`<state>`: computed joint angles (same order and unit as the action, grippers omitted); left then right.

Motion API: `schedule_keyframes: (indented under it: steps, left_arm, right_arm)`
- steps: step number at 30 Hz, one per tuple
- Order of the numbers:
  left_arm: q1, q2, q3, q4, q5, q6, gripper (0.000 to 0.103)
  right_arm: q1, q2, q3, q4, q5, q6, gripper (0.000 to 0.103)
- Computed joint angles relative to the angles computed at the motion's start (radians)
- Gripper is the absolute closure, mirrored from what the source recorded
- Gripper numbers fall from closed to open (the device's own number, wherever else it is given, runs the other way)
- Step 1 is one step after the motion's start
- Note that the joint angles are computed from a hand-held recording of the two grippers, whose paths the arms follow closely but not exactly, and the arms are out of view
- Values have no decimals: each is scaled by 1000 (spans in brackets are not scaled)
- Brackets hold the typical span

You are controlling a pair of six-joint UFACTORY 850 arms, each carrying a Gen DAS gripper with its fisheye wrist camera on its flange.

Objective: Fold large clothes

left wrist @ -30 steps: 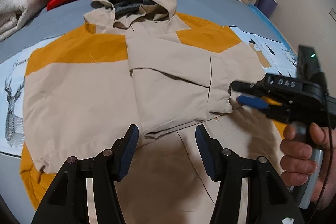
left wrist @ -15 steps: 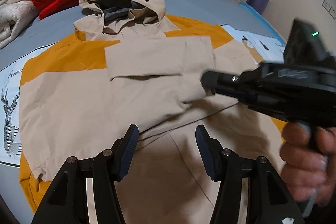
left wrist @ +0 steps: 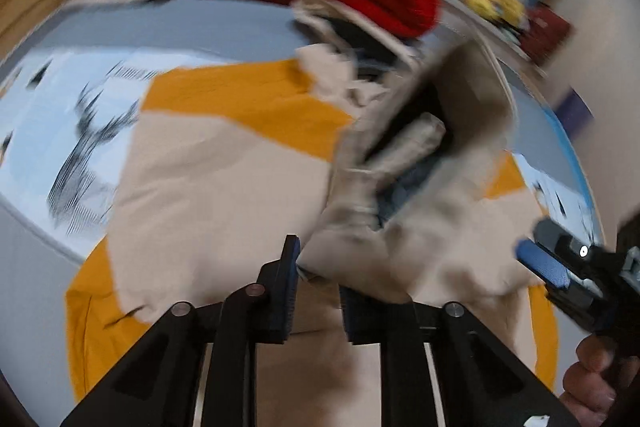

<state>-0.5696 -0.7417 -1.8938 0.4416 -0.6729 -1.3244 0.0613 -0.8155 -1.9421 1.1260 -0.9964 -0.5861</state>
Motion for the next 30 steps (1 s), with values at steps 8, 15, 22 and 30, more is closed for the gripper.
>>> schedule_keyframes:
  steps: [8,15,22,30]
  left_arm:
    - [52,88,181,-102,87,-144,66]
    - [76,152,311,-180,179,-238,95]
    - [84,154,298,-247,71,-198,80]
    - [44,130,206,-4,-96,-237,80]
  right_arm:
    - [-34,-97,-106,-567,108,663,64]
    - [-54,-132,-150,-693,85,780,67]
    - [-58,-122,-149,-814,97,876,94]
    - [-13,-2,-38,-1039,300,977,75]
